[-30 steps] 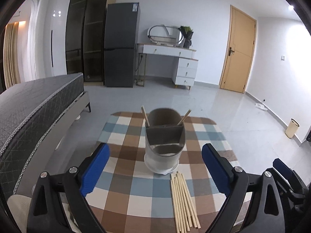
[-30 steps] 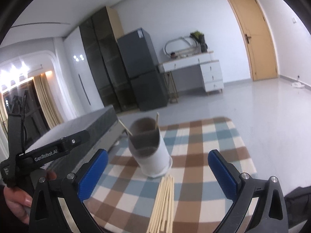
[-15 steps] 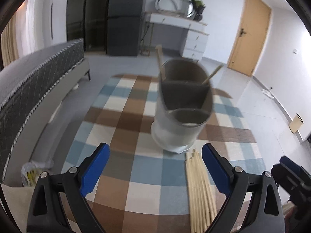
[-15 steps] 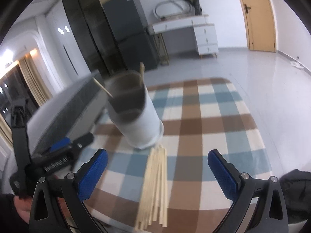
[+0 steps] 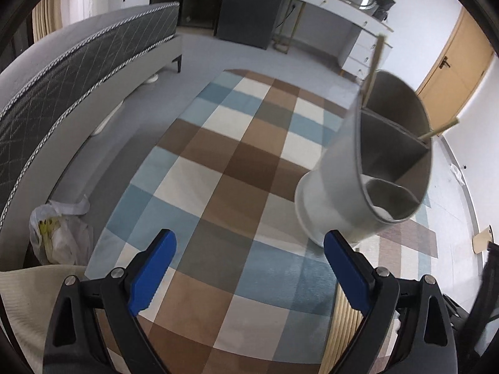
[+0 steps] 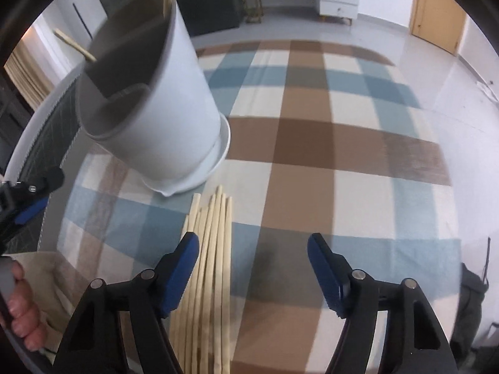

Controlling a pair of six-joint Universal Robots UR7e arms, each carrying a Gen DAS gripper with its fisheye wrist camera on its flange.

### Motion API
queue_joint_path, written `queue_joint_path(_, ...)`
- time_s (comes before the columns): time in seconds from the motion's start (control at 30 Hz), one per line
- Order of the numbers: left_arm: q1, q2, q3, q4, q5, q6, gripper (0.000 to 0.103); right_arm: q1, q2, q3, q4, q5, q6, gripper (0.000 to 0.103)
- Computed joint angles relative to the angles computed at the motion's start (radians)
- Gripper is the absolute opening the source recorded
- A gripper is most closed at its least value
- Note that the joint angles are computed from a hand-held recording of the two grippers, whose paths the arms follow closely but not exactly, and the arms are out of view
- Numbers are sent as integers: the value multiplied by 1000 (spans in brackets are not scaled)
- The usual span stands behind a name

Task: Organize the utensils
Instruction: 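Move both tools back down toward the remaining chopsticks, then close the right gripper on a single chopstick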

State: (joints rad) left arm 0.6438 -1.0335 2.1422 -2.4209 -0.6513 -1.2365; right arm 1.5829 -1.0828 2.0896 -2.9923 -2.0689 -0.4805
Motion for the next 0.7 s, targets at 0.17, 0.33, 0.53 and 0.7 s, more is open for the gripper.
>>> queue_joint_path(0.17, 23, 5, -14, 23, -32, -9, 93, 3, 57, -37, 13, -38, -10, 50)
queue_joint_path(0.33, 43, 3, -29, 77, -44, -32, 93, 19, 77, -23, -29, -79, -73, 42)
queue_joint_path(0.53, 50, 6, -37, 102, -54, -42, 93, 39, 93, -12, -76, -148, -109, 21)
queue_joint_path(0.7, 53, 4, -37, 105, -53, -50, 93, 31, 82, -18, -48, -125, -75, 21)
